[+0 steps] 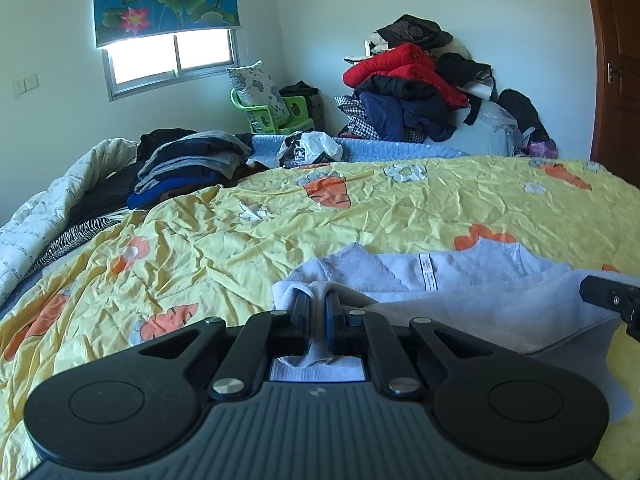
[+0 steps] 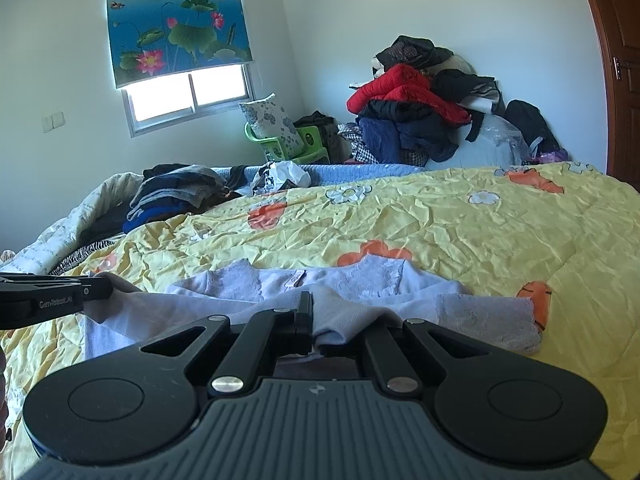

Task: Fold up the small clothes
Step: 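Lower the held hem onto the collar with both grippers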

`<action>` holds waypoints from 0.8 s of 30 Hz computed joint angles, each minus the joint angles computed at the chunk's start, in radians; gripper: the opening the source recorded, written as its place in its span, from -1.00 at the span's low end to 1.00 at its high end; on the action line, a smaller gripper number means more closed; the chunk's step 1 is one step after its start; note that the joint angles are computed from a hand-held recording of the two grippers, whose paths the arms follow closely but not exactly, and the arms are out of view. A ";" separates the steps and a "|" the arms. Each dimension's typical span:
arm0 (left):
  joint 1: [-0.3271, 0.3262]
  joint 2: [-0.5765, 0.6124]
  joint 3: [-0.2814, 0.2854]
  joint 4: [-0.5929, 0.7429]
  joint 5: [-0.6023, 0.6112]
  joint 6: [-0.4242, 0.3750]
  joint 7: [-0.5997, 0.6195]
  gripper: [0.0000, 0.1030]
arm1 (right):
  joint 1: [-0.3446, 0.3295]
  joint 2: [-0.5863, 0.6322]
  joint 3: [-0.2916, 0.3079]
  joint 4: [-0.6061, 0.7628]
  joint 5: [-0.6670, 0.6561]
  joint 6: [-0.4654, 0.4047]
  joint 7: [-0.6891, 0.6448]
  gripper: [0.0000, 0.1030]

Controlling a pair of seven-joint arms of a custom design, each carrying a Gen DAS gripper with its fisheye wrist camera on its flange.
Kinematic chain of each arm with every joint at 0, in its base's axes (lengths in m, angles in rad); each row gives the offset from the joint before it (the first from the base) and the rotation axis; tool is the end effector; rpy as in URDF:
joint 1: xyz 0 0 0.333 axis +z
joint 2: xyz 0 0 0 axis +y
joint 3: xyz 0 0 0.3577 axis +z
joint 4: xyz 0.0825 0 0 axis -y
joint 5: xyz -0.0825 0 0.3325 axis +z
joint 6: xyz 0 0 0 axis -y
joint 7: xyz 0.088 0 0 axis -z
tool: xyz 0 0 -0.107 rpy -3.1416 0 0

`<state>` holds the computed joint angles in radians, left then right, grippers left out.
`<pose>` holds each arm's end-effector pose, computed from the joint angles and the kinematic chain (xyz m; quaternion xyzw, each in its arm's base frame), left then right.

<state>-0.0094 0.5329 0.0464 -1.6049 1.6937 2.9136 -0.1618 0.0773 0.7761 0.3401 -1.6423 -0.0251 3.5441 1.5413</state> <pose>0.6798 -0.0423 0.4160 -0.6641 0.5531 -0.2718 0.4232 0.6899 0.2212 0.3896 -0.6532 0.5182 -0.2463 0.4941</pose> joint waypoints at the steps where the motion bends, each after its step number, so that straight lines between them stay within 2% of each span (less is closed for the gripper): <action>1: 0.001 0.002 0.000 0.006 0.000 0.003 -0.003 -0.86 | 0.001 0.003 0.000 0.007 0.001 -0.001 0.001 -0.89; 7: -0.006 0.033 0.010 0.061 -0.049 0.005 0.041 -0.86 | 0.011 0.030 -0.006 0.069 0.014 -0.028 -0.003 -0.89; 12: -0.022 0.076 0.035 0.117 -0.147 0.009 0.147 -0.86 | 0.023 0.062 -0.008 0.139 0.032 -0.063 -0.023 -0.89; 24: -0.014 0.199 0.040 0.251 -0.511 0.022 0.519 -0.86 | 0.053 0.162 -0.011 0.345 0.142 -0.215 -0.106 -0.89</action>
<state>-0.0233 0.7316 0.0861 -1.3539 1.1824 2.9355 0.3573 0.1299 0.9382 0.3288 -1.2974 0.1165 3.3296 1.4349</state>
